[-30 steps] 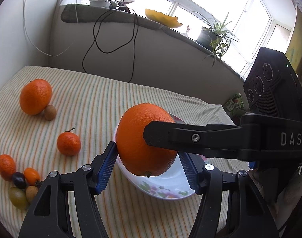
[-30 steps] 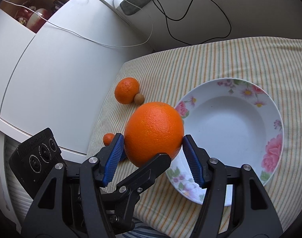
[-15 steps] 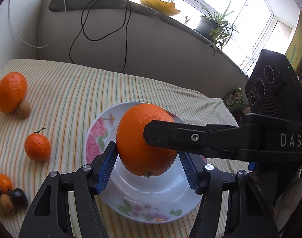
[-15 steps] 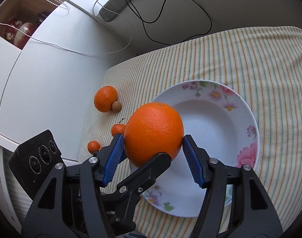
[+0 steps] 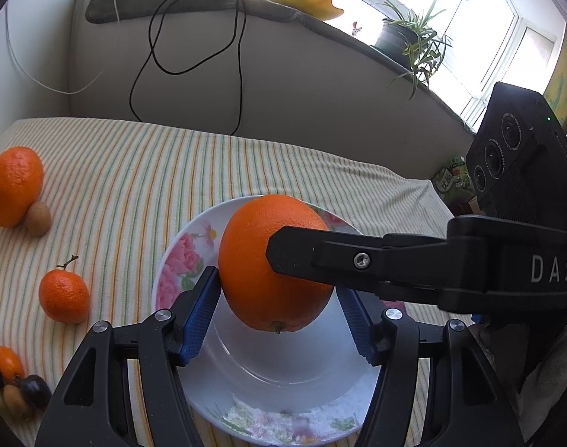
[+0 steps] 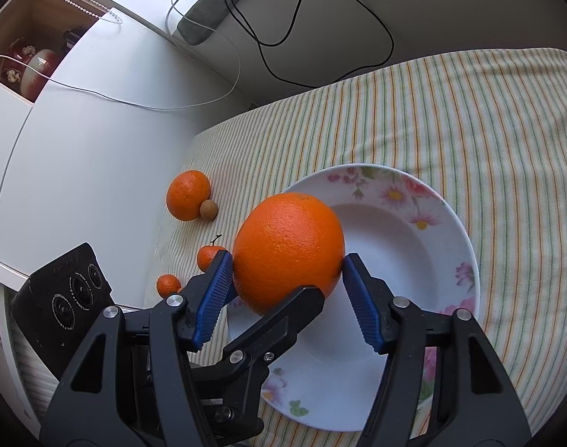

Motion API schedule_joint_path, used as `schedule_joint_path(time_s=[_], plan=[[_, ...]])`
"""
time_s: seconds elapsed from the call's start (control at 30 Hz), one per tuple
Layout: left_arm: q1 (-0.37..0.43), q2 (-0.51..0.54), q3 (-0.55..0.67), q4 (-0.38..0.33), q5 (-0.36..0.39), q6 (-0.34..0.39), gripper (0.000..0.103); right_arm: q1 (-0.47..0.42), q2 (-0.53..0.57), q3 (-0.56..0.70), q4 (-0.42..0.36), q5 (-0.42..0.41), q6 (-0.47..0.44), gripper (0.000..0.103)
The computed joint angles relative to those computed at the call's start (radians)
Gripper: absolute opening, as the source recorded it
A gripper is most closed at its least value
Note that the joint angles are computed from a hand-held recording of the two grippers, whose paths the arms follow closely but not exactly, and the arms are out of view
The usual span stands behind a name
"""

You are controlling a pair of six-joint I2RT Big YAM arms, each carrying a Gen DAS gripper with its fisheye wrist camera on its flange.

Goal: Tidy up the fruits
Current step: 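Lower the orange onto the plate and open the right tool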

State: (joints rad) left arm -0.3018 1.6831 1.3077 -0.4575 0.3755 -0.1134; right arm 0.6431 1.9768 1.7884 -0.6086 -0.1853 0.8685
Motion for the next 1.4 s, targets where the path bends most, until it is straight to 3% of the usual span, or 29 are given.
schedule_joint_path(time_s=[0.13,0.23,0.33,1.4], plan=[[-0.011,-0.007,-0.004,0.029,-0.029,0.008,0.063,0.004,0.029,0.054,-0.059,0.025,-0.022,0.065],[-0.014,-0.022,-0.006,0.037,-0.045,0.028,0.064,0.006,0.019,0.038,-0.031,0.032,-0.026,0.065],[-0.009,-0.024,-0.002,0.032,-0.037,0.027,0.064,0.009,0.007,0.032,-0.033,0.07,-0.036,0.074],[0.045,-0.129,-0.105,0.06,-0.039,0.057,0.064,0.073,-0.068,-0.003,-0.065,0.285,-0.106,0.075]])
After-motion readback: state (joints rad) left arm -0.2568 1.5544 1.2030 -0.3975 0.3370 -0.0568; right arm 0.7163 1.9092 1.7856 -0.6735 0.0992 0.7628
